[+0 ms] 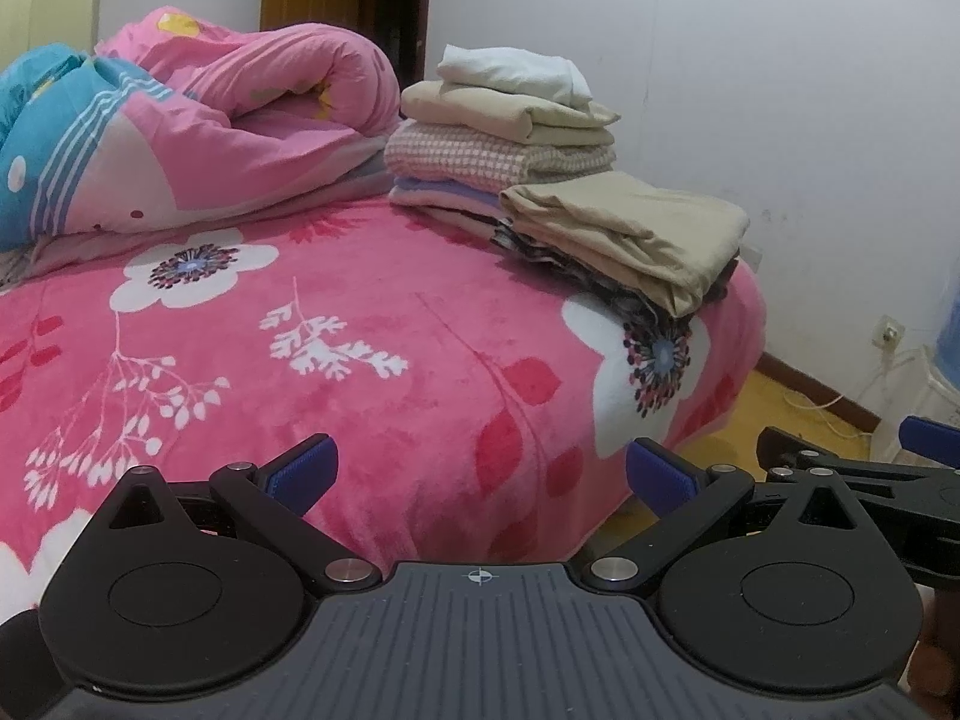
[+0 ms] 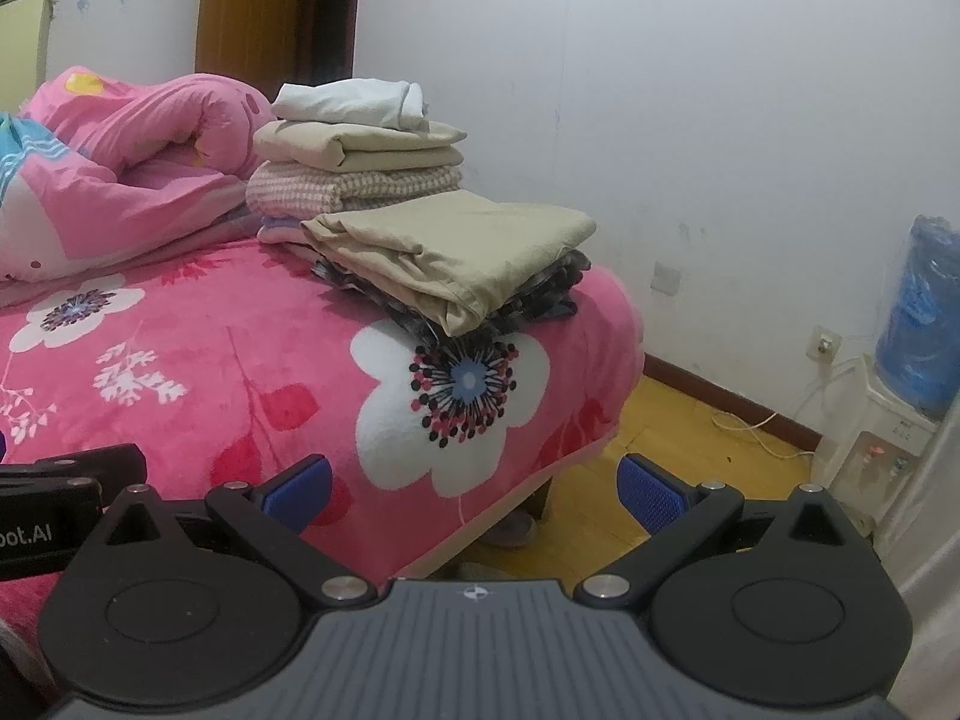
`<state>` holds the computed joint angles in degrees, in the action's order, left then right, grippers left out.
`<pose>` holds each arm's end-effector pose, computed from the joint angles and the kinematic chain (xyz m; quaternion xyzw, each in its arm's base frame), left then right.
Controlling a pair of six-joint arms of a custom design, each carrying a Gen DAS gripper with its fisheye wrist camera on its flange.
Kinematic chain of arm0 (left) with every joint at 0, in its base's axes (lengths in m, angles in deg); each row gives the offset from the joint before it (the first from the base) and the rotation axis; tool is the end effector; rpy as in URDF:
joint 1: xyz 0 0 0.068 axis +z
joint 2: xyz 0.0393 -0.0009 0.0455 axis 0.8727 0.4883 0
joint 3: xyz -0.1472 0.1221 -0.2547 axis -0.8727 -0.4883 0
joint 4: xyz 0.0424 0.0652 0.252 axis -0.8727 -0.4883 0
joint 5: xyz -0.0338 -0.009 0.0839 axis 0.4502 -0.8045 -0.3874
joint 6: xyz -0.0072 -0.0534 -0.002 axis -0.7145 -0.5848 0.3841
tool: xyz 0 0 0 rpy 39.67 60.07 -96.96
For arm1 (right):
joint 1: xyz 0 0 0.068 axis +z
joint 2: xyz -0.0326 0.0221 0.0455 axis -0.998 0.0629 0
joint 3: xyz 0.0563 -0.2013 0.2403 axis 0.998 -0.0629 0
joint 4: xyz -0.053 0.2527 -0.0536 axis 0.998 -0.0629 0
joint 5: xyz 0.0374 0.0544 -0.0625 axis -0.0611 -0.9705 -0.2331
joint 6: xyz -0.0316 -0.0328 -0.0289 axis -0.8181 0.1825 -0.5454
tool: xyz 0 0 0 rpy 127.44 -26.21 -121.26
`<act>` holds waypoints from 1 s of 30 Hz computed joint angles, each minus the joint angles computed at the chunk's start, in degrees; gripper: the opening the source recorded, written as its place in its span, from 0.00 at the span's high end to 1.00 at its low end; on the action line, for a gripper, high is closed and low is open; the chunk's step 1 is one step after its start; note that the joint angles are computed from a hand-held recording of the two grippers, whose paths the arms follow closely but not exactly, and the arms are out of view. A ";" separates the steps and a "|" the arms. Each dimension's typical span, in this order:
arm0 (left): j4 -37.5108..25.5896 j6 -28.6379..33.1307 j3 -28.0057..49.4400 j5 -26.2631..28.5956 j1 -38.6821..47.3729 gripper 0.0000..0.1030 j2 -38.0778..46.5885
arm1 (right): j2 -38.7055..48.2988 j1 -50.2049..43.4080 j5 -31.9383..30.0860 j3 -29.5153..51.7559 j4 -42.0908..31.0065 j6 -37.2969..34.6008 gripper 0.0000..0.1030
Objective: Fold clothes
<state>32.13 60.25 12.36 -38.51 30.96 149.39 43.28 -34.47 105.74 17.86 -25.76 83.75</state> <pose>0.2747 -0.1759 0.1992 0.4291 0.7672 -0.2612 0.3988 0.1347 0.1277 0.1918 0.4458 0.7459 -0.2803 0.4079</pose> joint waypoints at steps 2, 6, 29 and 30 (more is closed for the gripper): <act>-0.09 0.10 -0.05 -0.02 -0.03 0.00 0.07 | 0.06 0.03 -0.32 -0.21 0.32 0.02 0.00; -0.03 0.39 -0.26 -0.31 -0.24 0.00 0.11 | 0.02 -0.02 -0.73 -0.69 0.96 0.03 0.00; -0.09 0.92 -0.51 -0.62 -0.34 0.00 -0.02 | 0.65 0.19 -1.38 -0.35 1.10 0.12 0.00; -0.05 0.91 -0.56 -0.64 -0.35 0.00 -0.02 | 0.66 0.23 -1.37 -0.38 1.08 0.16 0.00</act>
<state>32.08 61.16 11.80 -39.15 30.61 149.37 43.94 -34.24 104.37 17.48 -24.68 83.91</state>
